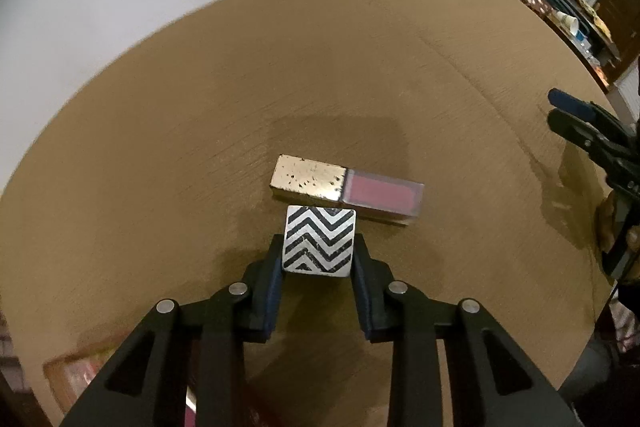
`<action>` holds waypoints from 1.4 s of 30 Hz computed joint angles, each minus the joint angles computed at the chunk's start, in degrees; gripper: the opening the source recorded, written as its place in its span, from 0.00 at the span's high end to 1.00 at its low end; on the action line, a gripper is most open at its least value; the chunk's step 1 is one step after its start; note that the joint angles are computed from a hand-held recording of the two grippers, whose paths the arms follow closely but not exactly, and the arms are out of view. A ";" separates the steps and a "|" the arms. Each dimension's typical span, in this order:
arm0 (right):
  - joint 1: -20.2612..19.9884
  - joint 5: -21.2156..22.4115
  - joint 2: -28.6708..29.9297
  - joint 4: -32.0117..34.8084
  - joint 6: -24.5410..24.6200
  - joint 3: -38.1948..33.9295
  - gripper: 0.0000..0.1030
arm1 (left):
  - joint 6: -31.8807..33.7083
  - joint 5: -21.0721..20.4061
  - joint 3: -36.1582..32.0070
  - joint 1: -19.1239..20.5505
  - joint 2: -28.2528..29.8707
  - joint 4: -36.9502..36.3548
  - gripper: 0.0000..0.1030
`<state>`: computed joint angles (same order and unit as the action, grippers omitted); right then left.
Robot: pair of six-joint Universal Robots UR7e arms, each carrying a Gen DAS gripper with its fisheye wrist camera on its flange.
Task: Organize rigid objects
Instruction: 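Reach to the black-and-white zigzag cube and grasp it with the left gripper, then lower the zigzag cube into the gold tin and open the left gripper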
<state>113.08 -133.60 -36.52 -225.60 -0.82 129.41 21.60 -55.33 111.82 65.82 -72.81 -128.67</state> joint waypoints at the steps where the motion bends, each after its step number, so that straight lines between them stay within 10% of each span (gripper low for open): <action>1: 0.01 -0.01 -0.03 0.05 0.07 0.00 0.27 | -1.07 -0.26 1.14 -0.70 -1.84 -0.31 0.73; 16: 0.19 -0.59 0.18 0.72 0.39 -0.35 0.27 | -27.55 5.49 5.16 -3.88 -32.29 31.20 0.73; 31: 0.34 -1.67 1.32 4.50 2.26 -2.53 0.26 | -25.51 7.07 10.07 4.09 -31.78 22.96 0.73; 42: -0.11 -1.26 1.45 4.45 2.51 -2.21 0.26 | -29.07 12.10 15.02 0.81 -37.08 19.80 0.56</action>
